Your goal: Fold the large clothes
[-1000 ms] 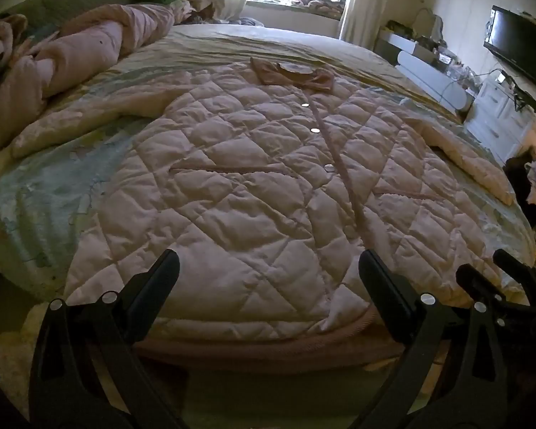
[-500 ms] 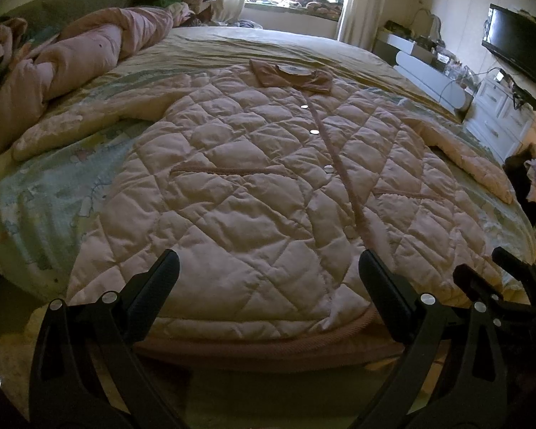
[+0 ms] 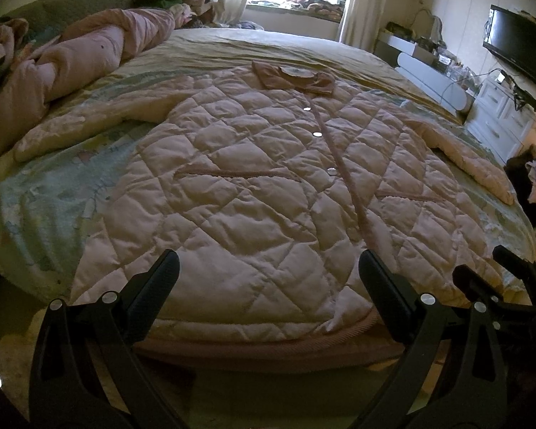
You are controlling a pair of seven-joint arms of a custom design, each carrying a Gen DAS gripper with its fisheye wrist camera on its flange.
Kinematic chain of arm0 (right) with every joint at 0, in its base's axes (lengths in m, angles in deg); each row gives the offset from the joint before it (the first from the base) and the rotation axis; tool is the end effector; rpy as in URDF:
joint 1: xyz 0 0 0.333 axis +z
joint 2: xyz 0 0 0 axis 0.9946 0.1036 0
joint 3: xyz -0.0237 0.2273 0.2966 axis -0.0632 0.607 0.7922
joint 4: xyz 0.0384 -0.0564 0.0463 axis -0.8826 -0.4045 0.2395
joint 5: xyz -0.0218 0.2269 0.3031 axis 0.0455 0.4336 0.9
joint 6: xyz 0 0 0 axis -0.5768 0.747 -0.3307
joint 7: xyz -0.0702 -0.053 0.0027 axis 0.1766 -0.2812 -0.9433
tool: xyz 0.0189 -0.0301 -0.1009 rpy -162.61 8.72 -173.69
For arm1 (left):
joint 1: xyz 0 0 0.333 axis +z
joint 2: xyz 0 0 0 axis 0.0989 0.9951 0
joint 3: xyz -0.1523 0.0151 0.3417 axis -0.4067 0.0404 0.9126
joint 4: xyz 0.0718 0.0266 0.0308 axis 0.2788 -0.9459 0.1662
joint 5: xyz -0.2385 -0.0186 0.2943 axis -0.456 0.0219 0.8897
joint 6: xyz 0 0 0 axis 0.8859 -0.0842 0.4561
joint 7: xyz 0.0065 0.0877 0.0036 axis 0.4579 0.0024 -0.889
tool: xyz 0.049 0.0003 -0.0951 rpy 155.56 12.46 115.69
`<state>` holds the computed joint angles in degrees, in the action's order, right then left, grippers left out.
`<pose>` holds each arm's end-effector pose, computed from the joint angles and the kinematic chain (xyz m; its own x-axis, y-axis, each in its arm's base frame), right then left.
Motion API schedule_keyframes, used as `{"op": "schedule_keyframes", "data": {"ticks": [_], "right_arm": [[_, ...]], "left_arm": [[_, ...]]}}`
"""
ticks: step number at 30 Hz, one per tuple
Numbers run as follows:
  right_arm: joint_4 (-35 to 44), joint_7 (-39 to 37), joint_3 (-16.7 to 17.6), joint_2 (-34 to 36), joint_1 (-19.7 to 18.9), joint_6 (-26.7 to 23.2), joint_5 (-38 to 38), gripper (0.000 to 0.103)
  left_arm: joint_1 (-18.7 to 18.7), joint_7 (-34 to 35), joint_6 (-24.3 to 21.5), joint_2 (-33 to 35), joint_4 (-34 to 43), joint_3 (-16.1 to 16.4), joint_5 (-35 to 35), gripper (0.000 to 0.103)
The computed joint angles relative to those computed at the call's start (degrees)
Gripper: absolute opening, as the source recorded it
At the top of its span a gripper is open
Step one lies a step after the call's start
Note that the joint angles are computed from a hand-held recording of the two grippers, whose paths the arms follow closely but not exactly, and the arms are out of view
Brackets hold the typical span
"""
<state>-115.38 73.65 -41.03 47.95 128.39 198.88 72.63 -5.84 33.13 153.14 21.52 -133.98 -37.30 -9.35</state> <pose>0.5161 0.2848 0.4490 0.3874 -0.9216 -0.0256 -0.6626 -0.2590 -0.7028 0.4640 -0.2472 0.4778 0.2660 -0.9571 0.1147 -0.6958 -0.2730 -0.6643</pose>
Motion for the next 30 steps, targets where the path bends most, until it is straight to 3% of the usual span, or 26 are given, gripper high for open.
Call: {"op": "schedule_keyframes", "data": {"ticks": [11,15,20,22,24,27,30], "right_arm": [[0.1,0.4,-1.2,0.2,1.2,0.1,-0.4,0.099],[0.3,-0.8,0.8,0.3,-0.6,0.1,0.8,0.099],[0.5,-1.8,1.0,0.6,-0.8,0.1,1.6,0.099],[1.4,-3.2,3.1,1.1,-2.7,-0.6,2.6,0.099],[2.4,-2.6,1.2,1.9,-1.2,-0.3,1.4,0.099],[5.0,-6.2,7.0,3.2,-6.7,-1.1,4.9,0.099],[7.5,-7.7,7.7,4.6,-7.5,-1.7,6.2,0.099]], "left_arm": [[0.2,0.2,-0.2,0.0,0.0,0.1,0.1,0.094],[0.3,0.8,-0.1,0.2,0.1,0.3,-0.3,0.094],[0.4,1.3,-0.4,0.7,0.6,0.4,-0.1,0.094],[0.2,2.0,-1.5,1.4,1.7,0.3,0.0,0.094],[0.1,2.5,-2.1,2.0,2.4,0.6,0.2,0.094],[0.1,3.0,-2.2,2.9,3.6,1.2,-0.5,0.094],[0.2,3.8,-3.2,3.7,4.9,1.6,-0.9,0.094]]}}
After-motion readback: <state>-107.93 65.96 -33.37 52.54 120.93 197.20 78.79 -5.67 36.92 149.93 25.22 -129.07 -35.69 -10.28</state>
